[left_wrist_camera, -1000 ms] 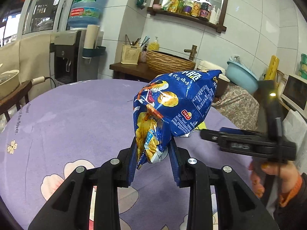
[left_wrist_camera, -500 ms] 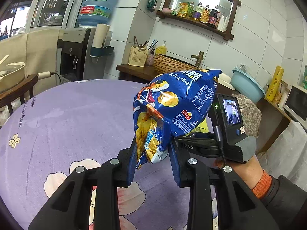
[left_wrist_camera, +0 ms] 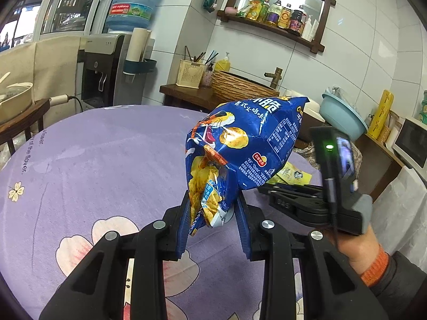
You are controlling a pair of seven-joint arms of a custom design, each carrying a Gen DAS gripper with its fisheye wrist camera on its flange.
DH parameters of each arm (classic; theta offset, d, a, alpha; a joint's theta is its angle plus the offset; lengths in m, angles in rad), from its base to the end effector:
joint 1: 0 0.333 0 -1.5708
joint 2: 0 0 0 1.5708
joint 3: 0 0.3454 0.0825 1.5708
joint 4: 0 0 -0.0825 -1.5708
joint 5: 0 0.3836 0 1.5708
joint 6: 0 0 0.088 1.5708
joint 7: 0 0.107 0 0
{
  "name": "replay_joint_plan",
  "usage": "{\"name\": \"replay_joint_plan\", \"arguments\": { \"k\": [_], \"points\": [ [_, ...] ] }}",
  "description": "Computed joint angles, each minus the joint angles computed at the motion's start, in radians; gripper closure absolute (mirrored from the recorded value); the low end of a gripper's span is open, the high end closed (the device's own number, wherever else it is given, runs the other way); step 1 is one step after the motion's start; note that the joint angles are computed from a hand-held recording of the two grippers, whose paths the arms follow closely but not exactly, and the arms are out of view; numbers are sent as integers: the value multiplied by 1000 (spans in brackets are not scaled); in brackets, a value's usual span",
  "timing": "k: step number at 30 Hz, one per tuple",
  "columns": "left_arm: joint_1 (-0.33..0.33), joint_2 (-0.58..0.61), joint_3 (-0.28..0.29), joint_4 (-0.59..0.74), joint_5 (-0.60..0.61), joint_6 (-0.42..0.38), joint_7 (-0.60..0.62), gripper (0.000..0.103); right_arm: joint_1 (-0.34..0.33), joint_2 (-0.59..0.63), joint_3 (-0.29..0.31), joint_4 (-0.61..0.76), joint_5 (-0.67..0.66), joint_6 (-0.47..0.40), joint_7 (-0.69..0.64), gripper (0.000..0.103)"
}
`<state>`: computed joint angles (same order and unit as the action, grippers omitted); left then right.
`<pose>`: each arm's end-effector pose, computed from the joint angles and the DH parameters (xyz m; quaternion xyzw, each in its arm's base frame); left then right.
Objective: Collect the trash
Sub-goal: 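Grasp the yellow snack wrapper and foil scrap with the right tool, then carry the blue bag and yellow wrapper over the bin with both tools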
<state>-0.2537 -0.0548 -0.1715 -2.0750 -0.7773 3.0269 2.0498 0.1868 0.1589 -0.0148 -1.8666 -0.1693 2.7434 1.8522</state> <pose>0.5429 -0.1904 0.5878 -0.5556 0.6667 -0.4643 0.1766 0.6425 0.1190 0.5434 -0.6687 0.6534 -0.2357 0.2654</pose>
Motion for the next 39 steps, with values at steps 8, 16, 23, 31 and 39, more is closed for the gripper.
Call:
{"name": "replay_joint_plan", "arguments": {
  "k": [8,16,23,31,39],
  "points": [
    [5,5,-6,-2,45,-7,-34,72,-23,-173,23,-186,135,102,-102,88],
    [-6,7,-8,-2,53,-32,-11,72,-27,-375,18,-391,240,173,-173,88],
    [-40,-3,-23,-25,22,-19,108,72,-77,-595,20,-599,211,212,-132,88],
    [-65,-21,-40,-47,66,-50,119,72,-198,-823,39,-812,159,189,-59,88],
    [-156,-85,-31,-86,3,-95,182,72,-293,-1017,42,-982,138,180,10,88]
  ]
}}
